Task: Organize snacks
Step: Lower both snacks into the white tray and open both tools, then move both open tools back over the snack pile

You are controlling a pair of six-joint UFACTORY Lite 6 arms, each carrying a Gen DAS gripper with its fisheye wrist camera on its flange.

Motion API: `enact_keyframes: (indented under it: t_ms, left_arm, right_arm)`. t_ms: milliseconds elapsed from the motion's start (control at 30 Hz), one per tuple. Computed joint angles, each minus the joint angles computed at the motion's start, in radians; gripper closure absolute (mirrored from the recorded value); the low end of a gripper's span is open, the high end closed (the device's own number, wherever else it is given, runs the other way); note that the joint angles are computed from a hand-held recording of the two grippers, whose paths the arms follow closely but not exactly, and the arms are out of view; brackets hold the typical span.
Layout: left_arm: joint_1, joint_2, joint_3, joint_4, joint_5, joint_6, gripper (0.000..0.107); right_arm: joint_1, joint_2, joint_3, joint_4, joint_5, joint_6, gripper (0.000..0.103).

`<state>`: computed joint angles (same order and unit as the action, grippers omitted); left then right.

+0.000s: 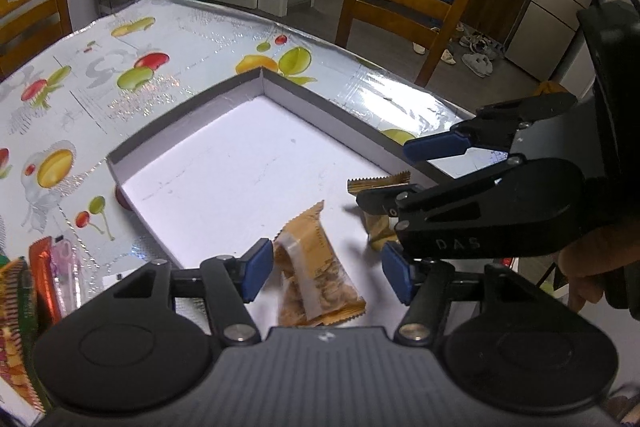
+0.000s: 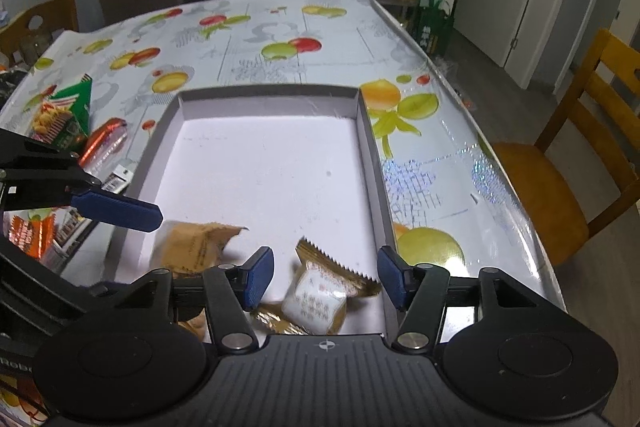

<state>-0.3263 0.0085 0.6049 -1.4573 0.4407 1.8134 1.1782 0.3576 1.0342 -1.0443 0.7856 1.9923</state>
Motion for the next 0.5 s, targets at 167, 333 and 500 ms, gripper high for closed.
enact_keyframes:
  t_ms: [167,333,500]
  left_arm:
    - [0.069,-0.086,-0.046,0.061,0.041,-0.04,0.047]
    - [0.168,-0.182,-0.087,0.142,0.104,-0.082,0.043]
    - [0.304,-0.259,-0.113,0.236,0.201,-0.116,0.043]
  right_arm:
    - [0.024,0.027,0.064,0.013,0.044,-0.025,0.044]
    - [0.051,0.072,0.158,0.012,0.107,-0.044,0.044]
    - [0.068,0.132,0.279,0.018,0.147,-0.091,0.044]
